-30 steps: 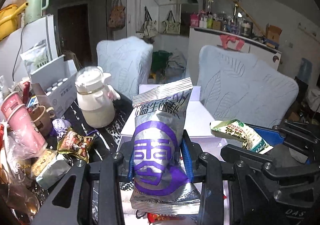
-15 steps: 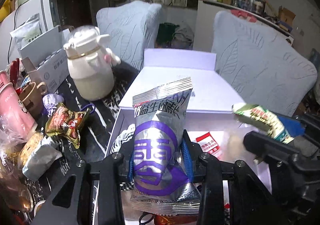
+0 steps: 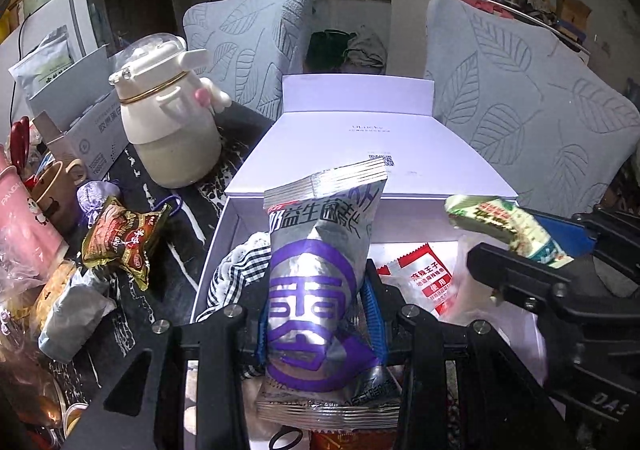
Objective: Organize soft objects
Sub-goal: 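Lower the green packet into the box with the right gripper while the left gripper lowers the bag, then open the left gripper to release the bag while the right gripper releases the green packet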
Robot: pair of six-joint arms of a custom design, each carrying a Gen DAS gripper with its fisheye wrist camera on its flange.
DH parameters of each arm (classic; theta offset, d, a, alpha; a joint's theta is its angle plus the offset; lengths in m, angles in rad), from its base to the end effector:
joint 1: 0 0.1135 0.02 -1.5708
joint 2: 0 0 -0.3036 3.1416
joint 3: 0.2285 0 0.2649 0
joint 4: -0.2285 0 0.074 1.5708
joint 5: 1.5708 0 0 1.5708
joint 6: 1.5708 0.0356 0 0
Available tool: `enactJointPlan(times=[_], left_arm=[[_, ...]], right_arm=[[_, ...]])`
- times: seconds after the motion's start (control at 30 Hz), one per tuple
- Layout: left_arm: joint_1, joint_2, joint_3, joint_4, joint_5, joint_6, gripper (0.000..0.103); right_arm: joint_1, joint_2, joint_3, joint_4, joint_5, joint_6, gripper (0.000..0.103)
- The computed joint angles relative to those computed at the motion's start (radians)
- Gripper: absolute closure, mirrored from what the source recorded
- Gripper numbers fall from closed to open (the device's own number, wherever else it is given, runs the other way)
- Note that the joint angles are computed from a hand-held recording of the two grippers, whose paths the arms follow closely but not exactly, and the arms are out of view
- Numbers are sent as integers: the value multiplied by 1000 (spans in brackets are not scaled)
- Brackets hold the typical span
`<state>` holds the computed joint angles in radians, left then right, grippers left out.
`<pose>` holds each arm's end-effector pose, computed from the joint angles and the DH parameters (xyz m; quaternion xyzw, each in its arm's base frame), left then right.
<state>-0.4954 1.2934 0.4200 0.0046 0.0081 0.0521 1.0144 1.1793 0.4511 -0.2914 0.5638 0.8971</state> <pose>0.1928 -0.1045 0.1626 0.2552 0.9037 -0.0793 0.3346 0.1171 0.1523 0.1785 0.0214 0.9271 0.0590 0.3694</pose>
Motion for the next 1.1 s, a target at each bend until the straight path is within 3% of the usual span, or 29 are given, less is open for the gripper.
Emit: enactJointPlan(times=[0.27,0.73,0.8,0.97,1.1], left_arm=[[-3,0,1,-2,-3,-1,66],[-45,45,38,-41,-59,-38,64],[-53,41,36,-45,-63,-48,59],[-88,-4,23,-69,-68,-83,25],[-157,-63,28,-132,-130,-111,24]], right_arm=[[-73,64,-33,84,-78,-36,62],[-74,22,-22,31,-103,-7,56],[-57,-4,-18,-1,-95,11,55],[36,-81,14,-171,-7,111,47],[105,-137,29,-287,49,200,44]])
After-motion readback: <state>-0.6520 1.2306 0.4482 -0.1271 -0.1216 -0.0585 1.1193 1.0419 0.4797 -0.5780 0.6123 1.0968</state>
